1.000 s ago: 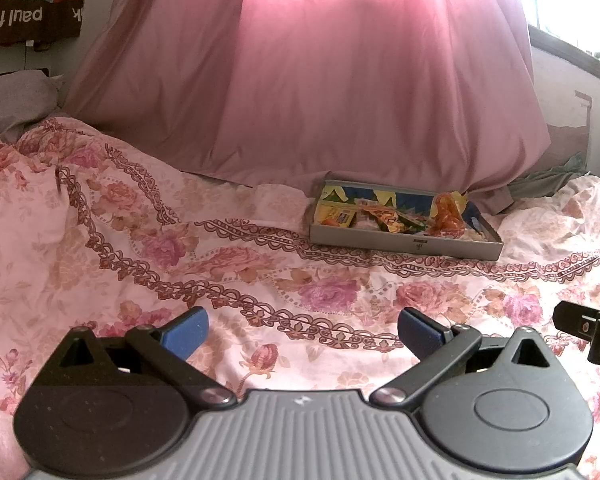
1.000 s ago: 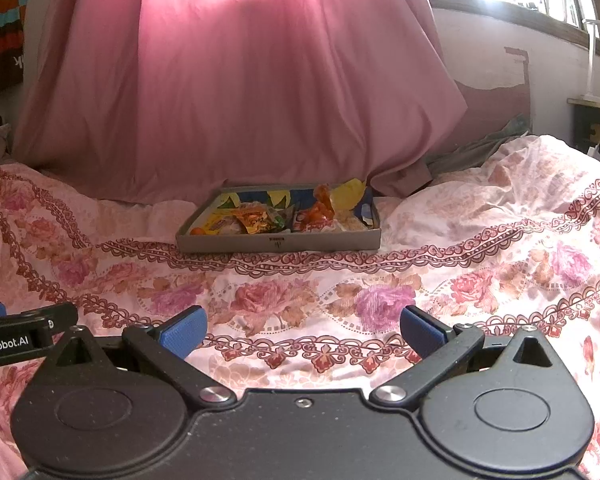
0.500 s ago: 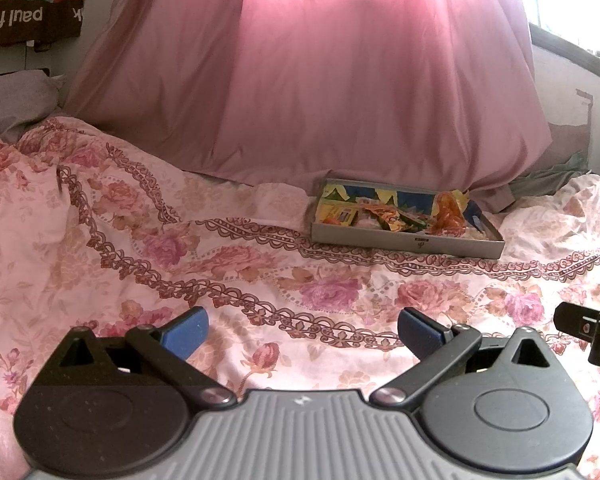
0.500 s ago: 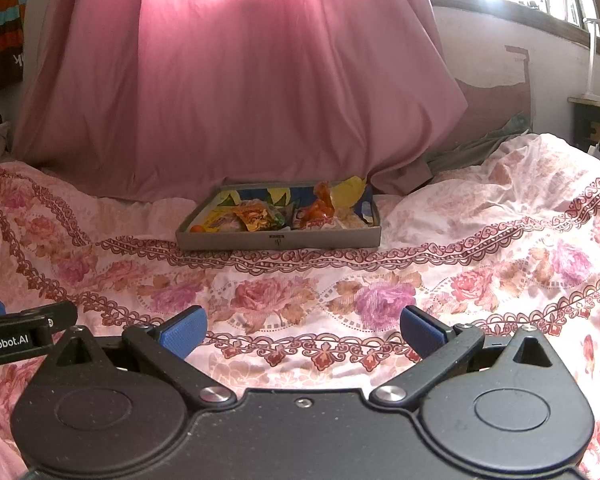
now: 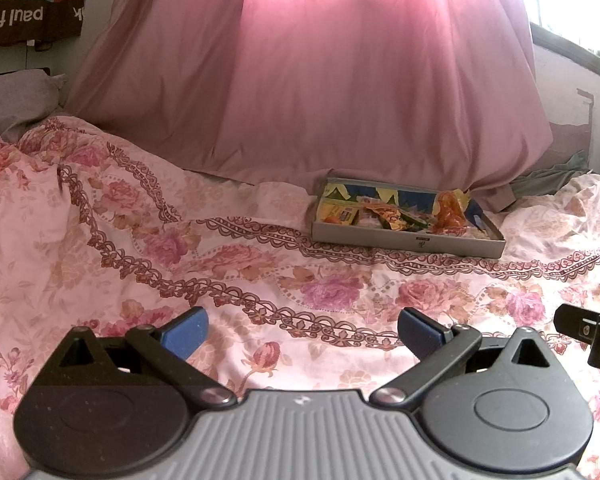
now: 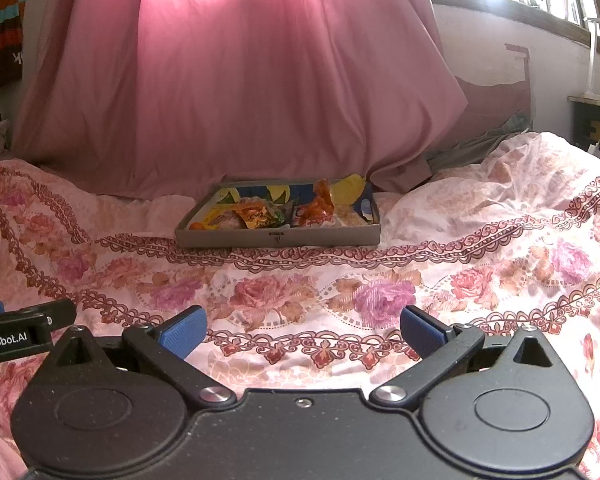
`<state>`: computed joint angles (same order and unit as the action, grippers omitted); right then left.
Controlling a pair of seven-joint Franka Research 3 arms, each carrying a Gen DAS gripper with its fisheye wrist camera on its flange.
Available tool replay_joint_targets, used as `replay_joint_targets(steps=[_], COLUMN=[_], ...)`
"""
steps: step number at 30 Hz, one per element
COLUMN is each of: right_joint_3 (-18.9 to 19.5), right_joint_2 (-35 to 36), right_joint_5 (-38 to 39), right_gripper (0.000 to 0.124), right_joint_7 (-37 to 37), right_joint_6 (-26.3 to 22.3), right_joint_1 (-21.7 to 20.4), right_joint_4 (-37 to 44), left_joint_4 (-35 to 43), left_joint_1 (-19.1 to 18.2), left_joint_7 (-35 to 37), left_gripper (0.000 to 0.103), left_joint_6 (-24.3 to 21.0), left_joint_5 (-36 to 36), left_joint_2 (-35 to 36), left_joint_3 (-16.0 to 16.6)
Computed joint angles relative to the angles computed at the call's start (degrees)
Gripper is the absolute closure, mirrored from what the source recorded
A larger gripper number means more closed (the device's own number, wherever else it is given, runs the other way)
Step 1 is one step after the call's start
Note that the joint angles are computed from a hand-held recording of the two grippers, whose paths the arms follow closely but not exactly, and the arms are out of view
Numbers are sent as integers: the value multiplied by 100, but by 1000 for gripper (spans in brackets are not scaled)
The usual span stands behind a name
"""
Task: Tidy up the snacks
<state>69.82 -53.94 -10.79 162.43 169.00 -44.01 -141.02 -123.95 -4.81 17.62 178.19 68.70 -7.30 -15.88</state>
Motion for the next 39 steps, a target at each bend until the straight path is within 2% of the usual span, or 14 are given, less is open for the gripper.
replay_joint_targets(steps=[39], right_joint_3=[-14], right_joint_2=[39], right_joint_5=[-49], right_gripper=[21], right_joint_7=[23], right_joint_6=[-34], right_joint_1=[24], right_joint_4=[2], left_joint_4=[-7], left_joint_1=[1], left_joint_7=[126], left_gripper=[0], left_joint_6=[7], left_joint_5=[-109], left_joint_2=[6], left_joint_3=[5])
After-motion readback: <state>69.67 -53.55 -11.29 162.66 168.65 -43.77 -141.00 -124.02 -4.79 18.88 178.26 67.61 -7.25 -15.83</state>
